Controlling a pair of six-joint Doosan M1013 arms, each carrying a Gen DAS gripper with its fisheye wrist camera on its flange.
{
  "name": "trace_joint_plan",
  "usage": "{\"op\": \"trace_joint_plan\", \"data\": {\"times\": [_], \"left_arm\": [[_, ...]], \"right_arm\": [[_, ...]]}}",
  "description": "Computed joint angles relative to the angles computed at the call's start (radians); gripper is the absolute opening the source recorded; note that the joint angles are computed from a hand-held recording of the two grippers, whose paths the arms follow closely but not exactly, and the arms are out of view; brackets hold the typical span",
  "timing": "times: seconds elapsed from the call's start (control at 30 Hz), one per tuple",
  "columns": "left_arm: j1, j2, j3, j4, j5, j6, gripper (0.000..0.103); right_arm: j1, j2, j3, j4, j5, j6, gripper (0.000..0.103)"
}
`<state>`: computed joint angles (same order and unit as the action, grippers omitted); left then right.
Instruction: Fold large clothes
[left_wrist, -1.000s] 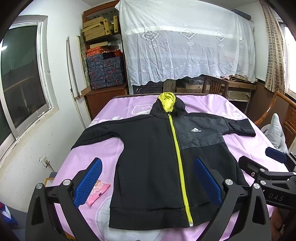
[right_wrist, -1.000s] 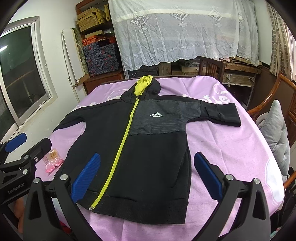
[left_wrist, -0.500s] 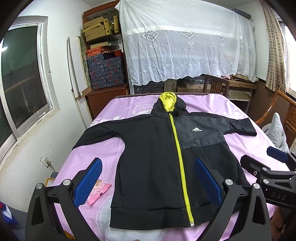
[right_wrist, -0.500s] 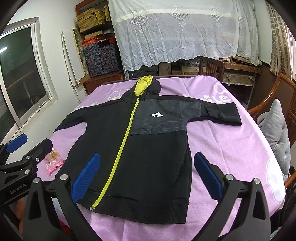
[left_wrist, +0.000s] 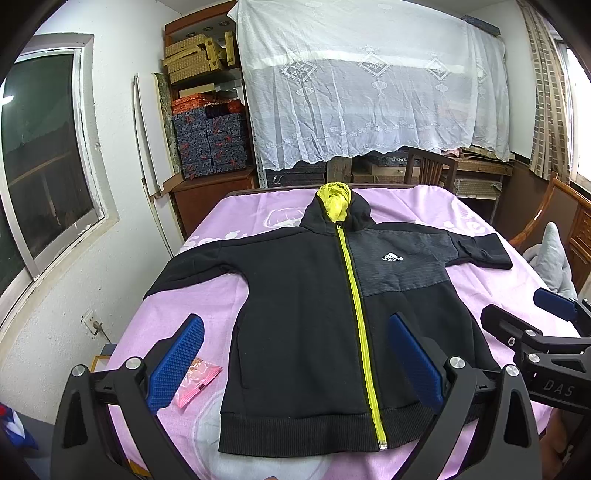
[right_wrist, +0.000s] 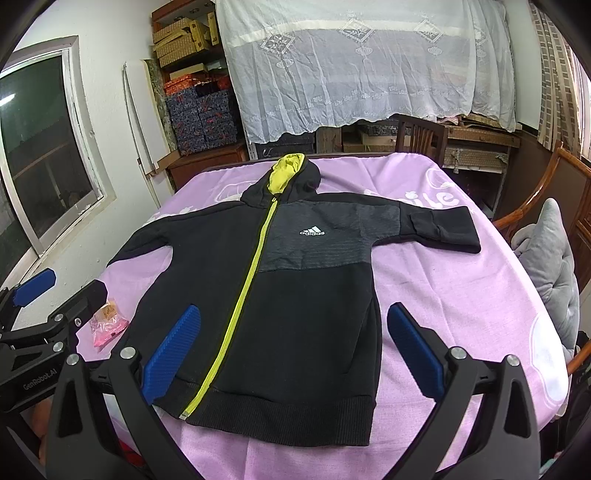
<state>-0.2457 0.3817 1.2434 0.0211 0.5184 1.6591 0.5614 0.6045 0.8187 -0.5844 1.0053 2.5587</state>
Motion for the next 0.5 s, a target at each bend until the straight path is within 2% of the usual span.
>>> {"op": "trace_joint_plan", "data": {"times": [0.5], "left_arm": [[0.000,0.000,0.003,0.006,0.003,-0.003,0.100]], "right_arm": [[0.000,-0.002,0.005,-0.001,-0.001,0.001,0.099]]}}
